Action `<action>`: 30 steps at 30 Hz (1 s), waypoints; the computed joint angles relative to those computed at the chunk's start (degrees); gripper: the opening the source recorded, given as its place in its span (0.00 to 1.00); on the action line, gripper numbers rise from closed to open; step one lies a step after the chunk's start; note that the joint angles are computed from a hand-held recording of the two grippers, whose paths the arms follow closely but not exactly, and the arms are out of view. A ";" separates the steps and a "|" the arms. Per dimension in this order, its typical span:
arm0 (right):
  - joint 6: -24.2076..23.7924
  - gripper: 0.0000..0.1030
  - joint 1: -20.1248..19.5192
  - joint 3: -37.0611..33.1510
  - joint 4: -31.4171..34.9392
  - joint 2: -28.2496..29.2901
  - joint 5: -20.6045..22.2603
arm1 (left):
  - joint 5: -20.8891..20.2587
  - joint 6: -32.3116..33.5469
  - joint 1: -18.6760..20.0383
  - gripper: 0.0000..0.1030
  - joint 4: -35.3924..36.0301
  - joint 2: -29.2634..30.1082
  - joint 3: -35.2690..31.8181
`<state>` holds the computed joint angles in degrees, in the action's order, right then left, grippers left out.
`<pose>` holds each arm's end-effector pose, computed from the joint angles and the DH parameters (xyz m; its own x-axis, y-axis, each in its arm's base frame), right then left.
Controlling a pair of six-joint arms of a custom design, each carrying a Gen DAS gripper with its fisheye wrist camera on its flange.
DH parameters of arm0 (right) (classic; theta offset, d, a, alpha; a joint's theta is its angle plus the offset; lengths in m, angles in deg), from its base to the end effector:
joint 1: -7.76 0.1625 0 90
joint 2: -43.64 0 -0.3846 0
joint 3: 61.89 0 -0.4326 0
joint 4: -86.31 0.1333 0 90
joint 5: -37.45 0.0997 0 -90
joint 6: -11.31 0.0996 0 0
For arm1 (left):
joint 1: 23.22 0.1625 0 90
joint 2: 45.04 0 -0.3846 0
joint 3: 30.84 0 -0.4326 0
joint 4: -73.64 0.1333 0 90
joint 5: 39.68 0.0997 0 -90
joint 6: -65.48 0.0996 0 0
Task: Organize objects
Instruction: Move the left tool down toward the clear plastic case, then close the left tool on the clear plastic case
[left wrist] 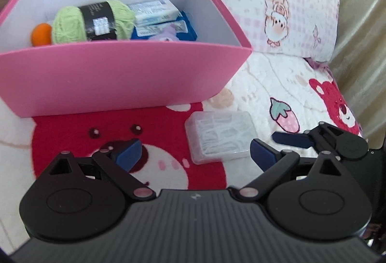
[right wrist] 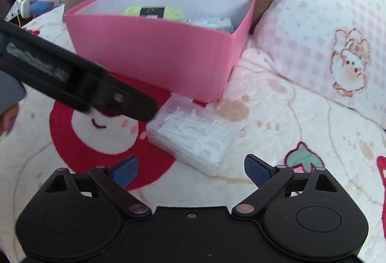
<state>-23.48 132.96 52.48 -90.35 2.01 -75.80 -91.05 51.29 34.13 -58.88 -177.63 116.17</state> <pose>0.3850 -0.3827 -0.0600 -0.3423 -0.8238 0.4519 -0.9191 0.3935 0.0210 0.0118 -0.3440 0.3162 -0.9081 -0.0135 -0.4184 0.2613 0.7627 -0.5916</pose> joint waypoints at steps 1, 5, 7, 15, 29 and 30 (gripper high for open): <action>-0.11 0.90 0.01 -0.09 0.59 0.05 0.12 | -1.41 0.01 1.22 0.94 -1.58 1.33 -0.22; -0.08 0.90 0.33 -1.00 1.18 1.00 -1.03 | -4.21 1.48 4.22 0.84 -7.74 5.52 -0.21; 0.10 0.90 0.26 -1.71 1.55 1.52 -1.48 | -5.39 2.15 5.39 0.80 -10.38 7.80 -0.52; 0.40 0.88 0.14 -3.28 1.48 2.94 -1.89 | -5.94 2.12 7.62 0.68 -15.28 12.86 -1.19; 8.02 0.78 -2.66 -4.38 4.68 2.96 1.56 | -10.10 -4.16 8.30 0.50 -14.37 11.11 -0.46; 7.94 0.78 -2.54 -4.00 5.22 2.54 1.63 | -10.36 -6.02 8.25 0.50 -12.68 10.41 -0.64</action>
<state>-15.54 130.42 48.48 -85.13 4.54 -74.17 -101.41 45.27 42.38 -71.56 -167.23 115.53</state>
